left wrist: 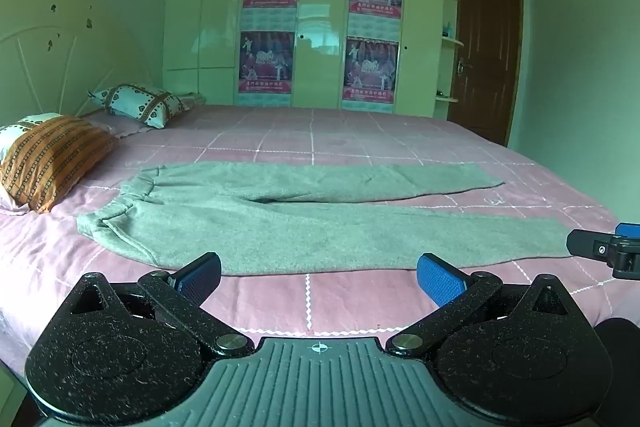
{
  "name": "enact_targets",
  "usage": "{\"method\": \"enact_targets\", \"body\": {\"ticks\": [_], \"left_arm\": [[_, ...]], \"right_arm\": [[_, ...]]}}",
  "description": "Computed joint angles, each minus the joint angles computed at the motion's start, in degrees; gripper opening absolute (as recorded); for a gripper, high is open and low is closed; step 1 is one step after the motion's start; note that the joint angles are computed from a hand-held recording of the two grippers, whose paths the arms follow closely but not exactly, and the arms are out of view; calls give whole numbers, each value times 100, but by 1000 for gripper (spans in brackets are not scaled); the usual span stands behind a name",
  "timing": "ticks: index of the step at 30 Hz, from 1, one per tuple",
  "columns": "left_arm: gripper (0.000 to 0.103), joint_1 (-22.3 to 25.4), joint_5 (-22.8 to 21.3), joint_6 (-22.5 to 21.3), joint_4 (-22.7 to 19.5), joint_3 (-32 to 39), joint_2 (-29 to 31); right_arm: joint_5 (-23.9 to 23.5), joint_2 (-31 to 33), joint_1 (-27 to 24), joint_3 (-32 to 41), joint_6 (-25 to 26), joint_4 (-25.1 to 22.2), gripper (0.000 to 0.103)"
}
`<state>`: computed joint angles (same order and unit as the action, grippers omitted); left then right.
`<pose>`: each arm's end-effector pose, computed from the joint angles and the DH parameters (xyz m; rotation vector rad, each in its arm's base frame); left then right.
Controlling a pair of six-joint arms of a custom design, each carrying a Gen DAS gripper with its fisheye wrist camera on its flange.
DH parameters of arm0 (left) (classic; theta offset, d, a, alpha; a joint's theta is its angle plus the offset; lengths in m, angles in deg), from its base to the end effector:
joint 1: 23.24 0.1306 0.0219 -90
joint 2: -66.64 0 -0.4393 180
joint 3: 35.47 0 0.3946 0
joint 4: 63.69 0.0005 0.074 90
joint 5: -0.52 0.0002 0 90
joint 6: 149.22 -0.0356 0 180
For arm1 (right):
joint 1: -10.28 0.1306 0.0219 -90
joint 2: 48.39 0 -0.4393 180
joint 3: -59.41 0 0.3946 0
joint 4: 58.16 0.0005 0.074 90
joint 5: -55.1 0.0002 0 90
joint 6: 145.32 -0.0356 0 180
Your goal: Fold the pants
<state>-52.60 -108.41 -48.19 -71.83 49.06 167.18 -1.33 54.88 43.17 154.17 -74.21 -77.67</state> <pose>0.5107 -0.2746 0.4094 0.1032 1.9678 -0.1314 0.5185 0.3113 0.4509 0.1125 1.9698 -0.0177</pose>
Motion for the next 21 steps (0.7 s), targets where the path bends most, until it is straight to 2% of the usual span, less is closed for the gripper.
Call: {"method": "enact_targets", "body": {"ticks": [21], "left_arm": [[103,61,27,-1,-82,87,38]], "right_arm": [[-8,6,-6,2,-2,-16,97]]}}
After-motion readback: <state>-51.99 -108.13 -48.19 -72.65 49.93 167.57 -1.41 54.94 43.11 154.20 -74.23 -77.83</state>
